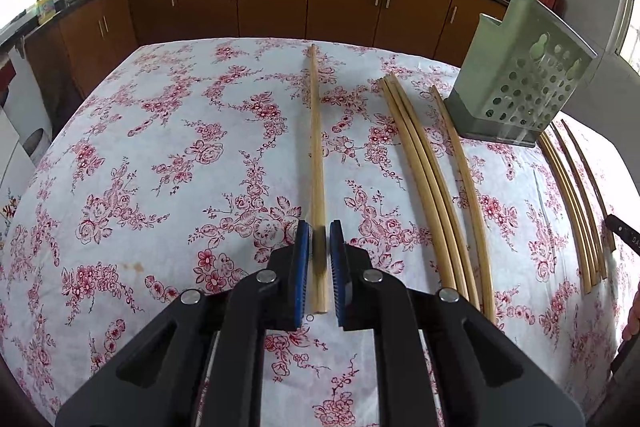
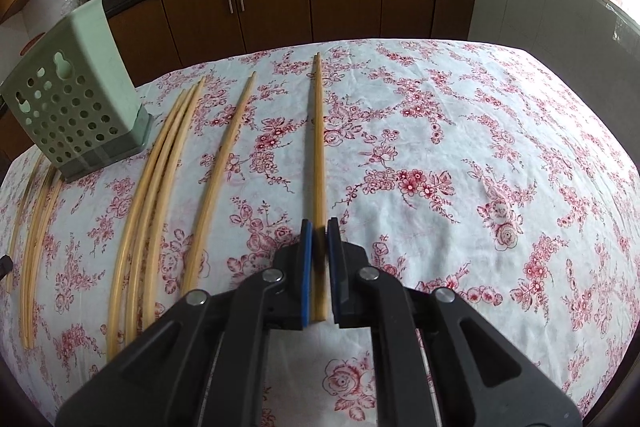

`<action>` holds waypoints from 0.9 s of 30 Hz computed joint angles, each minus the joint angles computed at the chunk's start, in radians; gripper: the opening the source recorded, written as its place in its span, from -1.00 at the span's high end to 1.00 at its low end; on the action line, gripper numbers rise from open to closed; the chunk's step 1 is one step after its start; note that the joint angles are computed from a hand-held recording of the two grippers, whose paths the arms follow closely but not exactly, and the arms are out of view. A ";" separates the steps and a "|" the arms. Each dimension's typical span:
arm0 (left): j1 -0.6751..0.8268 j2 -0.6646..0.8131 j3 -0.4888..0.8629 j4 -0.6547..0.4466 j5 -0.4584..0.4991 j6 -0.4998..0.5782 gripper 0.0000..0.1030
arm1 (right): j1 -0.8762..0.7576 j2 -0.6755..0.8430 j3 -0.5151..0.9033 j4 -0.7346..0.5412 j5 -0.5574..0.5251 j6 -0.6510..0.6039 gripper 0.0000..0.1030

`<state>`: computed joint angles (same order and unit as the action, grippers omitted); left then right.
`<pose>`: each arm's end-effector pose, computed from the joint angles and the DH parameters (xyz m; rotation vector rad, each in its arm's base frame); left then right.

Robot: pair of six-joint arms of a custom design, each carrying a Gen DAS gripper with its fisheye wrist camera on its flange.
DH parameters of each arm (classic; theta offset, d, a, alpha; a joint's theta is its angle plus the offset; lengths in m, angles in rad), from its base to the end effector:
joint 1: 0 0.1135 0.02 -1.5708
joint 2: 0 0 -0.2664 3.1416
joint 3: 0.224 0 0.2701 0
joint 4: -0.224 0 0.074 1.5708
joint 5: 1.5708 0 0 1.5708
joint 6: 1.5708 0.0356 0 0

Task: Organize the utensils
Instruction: 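Close the right tool on a bamboo chopstick while the left tool grasps another chopstick, then lift both chopsticks over the green holder while both tools open to drop them in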

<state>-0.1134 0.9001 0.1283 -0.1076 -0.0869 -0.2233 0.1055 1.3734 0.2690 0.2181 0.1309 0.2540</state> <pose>0.1542 -0.0144 0.0972 -0.1726 2.4400 -0.0428 0.2082 0.0174 0.0818 0.2384 2.4350 -0.0019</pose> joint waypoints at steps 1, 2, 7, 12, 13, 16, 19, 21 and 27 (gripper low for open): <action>-0.003 -0.013 -0.003 -0.011 -0.002 0.001 0.78 | 0.002 -0.006 -0.004 -0.003 0.003 -0.003 0.82; -0.006 -0.030 -0.008 -0.023 -0.005 0.000 0.79 | 0.007 -0.027 -0.017 -0.009 0.005 -0.003 0.83; -0.004 -0.116 -0.016 -0.109 -0.021 0.012 0.86 | -0.003 -0.142 -0.057 -0.053 -0.005 -0.020 0.84; 0.056 -0.470 0.015 -0.391 0.022 0.049 0.86 | -0.024 -0.510 -0.090 -0.252 0.003 -0.066 0.84; 0.070 -0.528 0.034 -0.439 0.033 0.059 0.86 | -0.035 -0.581 -0.087 -0.296 -0.003 -0.074 0.84; 0.112 -0.651 0.101 -0.541 0.070 0.078 0.86 | -0.069 -0.734 -0.063 -0.393 -0.029 -0.083 0.84; 0.135 -0.695 0.170 -0.574 0.090 0.074 0.86 | -0.106 -0.836 -0.035 -0.455 -0.060 -0.088 0.84; 0.128 -0.697 0.211 -0.570 0.080 0.062 0.86 | -0.137 -0.885 -0.016 -0.482 -0.091 -0.090 0.84; 0.126 -0.644 0.301 -0.516 0.050 0.043 0.86 | -0.194 -0.904 0.047 -0.487 -0.150 -0.088 0.84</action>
